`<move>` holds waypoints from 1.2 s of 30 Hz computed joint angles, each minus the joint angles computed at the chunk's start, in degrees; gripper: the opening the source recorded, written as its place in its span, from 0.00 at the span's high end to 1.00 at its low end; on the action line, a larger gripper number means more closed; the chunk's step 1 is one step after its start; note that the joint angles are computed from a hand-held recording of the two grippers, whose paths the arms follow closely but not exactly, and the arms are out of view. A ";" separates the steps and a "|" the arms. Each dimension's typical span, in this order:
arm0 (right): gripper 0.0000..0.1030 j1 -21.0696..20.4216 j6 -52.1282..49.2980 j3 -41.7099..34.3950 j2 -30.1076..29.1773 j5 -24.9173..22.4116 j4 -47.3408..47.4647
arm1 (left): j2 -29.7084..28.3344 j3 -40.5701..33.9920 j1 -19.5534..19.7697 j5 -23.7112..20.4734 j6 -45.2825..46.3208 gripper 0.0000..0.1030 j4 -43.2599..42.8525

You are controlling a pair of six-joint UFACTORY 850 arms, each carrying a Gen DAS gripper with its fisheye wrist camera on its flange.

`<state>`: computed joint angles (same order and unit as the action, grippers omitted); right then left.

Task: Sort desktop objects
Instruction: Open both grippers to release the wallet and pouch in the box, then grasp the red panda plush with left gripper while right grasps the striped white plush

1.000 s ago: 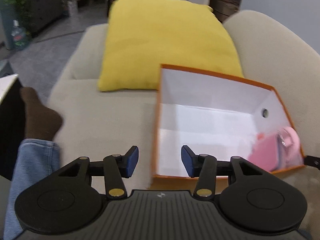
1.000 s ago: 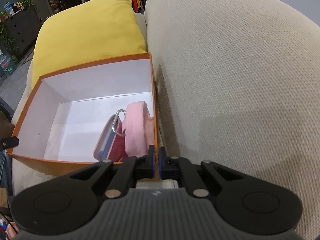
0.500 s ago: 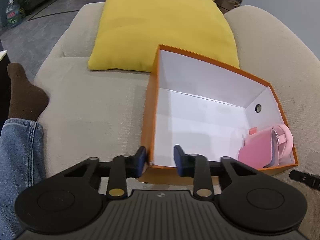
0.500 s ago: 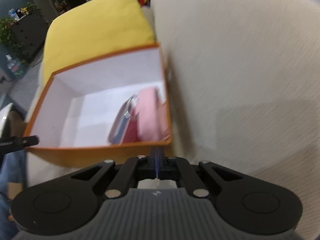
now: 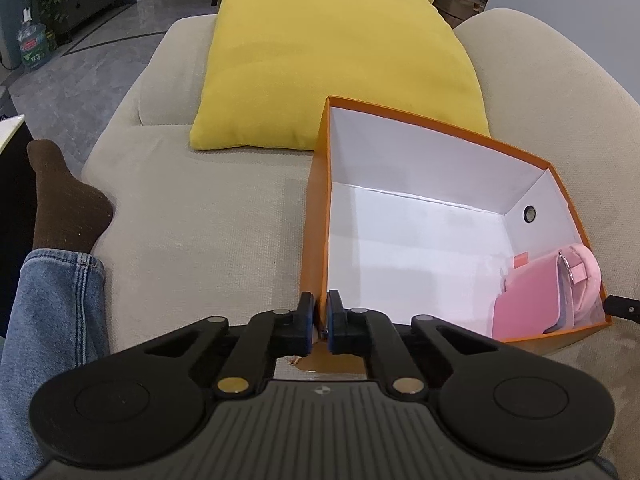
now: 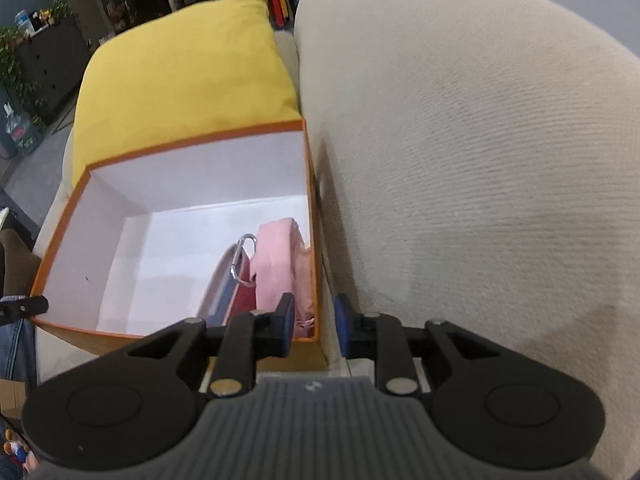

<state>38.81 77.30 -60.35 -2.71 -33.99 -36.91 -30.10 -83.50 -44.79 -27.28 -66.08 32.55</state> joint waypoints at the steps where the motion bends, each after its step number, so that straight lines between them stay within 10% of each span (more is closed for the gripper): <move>1: 0.88 -0.31 -0.50 0.05 -0.25 0.28 0.84 | -0.03 -0.07 -0.06 -0.15 0.08 0.94 0.13; 20: 0.96 5.35 5.18 1.32 0.78 -5.31 -2.67 | 5.77 7.01 -2.89 -0.62 -2.41 0.94 2.04; 28: 0.73 10.65 12.92 1.44 3.59 -7.99 -12.03 | 12.01 10.90 -3.29 -0.68 -1.33 0.93 2.06; 36: 0.72 14.89 5.43 -3.48 -1.67 5.98 -7.91 | 19.47 19.25 -4.61 -3.33 -4.62 0.78 3.67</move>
<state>53.70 82.74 -63.83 -4.39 -28.00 -44.82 -10.63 -64.25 -49.40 -30.61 -70.69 36.21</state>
